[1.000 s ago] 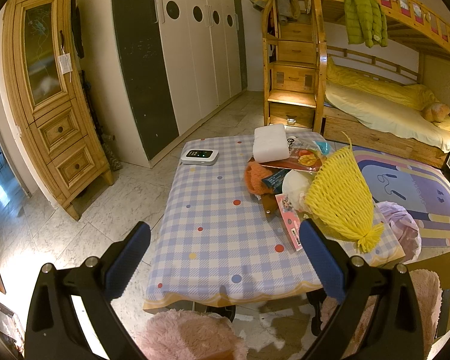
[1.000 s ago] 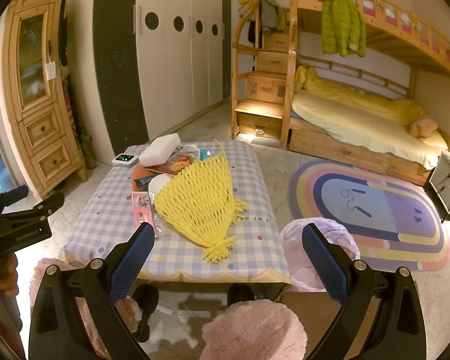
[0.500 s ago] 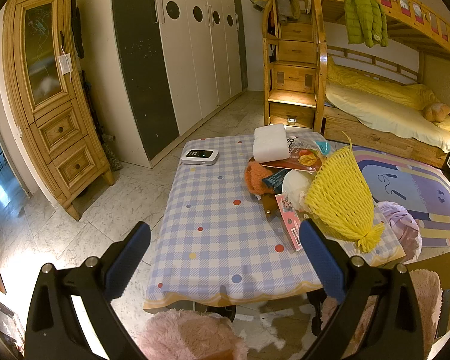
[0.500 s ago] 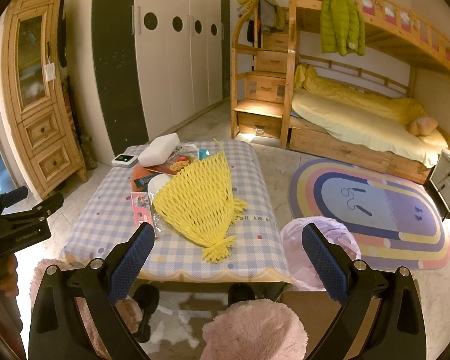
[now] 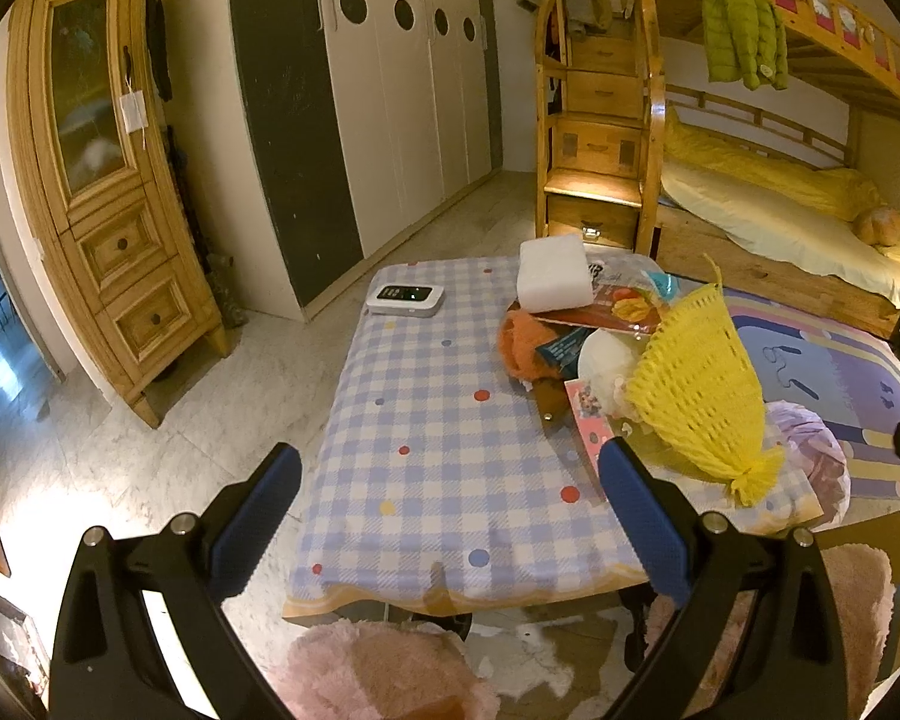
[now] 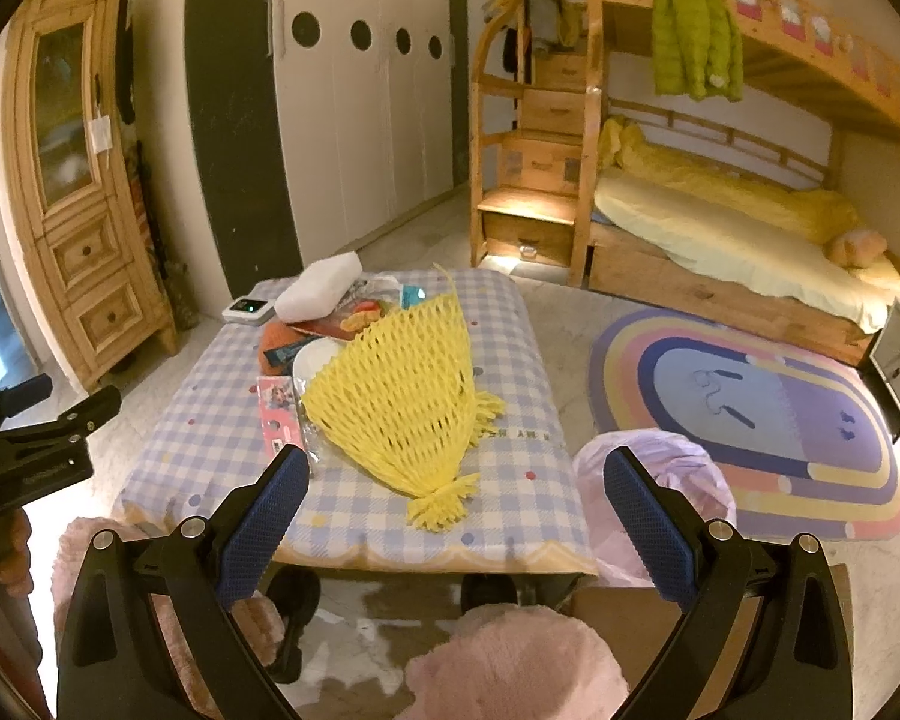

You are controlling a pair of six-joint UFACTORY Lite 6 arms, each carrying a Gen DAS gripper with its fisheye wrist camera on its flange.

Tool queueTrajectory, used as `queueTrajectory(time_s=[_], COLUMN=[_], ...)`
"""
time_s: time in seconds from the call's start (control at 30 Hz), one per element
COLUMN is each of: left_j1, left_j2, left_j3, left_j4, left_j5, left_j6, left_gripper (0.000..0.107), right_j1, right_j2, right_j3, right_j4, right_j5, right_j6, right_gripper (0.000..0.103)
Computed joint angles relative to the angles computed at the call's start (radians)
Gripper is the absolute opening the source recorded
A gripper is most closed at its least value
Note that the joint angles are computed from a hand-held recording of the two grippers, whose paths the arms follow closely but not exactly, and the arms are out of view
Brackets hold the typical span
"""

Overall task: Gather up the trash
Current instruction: 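Reach the right gripper to the yellow foam net and grasp its tail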

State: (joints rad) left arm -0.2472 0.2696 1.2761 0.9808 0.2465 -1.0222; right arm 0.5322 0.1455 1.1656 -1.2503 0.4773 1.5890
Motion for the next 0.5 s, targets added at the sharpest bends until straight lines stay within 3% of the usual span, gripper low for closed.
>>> queueTrajectory(time_s=[0.1,0.33,0.5], left_j1=[0.02,0.044,0.05], left_j2=[0.042,0.17,0.31], left_j3=[0.03,0.121,0.251], left_j4=[-0.041,0.065,-0.034], left_j5=[-0.025,-0.079,-0.098], left_j6=[0.036,-0.095,0.008], left_gripper=[0.096,0.096,0.096], right_j1=[-0.024,-0.067,-0.124], right_j2=[0.074,0.334,0.433], right_j3=[0.052,0.253,0.335], right_j4=[-0.01,-0.063,-0.175], right_j5=[-0.029,-0.062,-0.19], right_j6=[-0.003,0.047,0.185], right_gripper=[0.098,0.098,0.098])
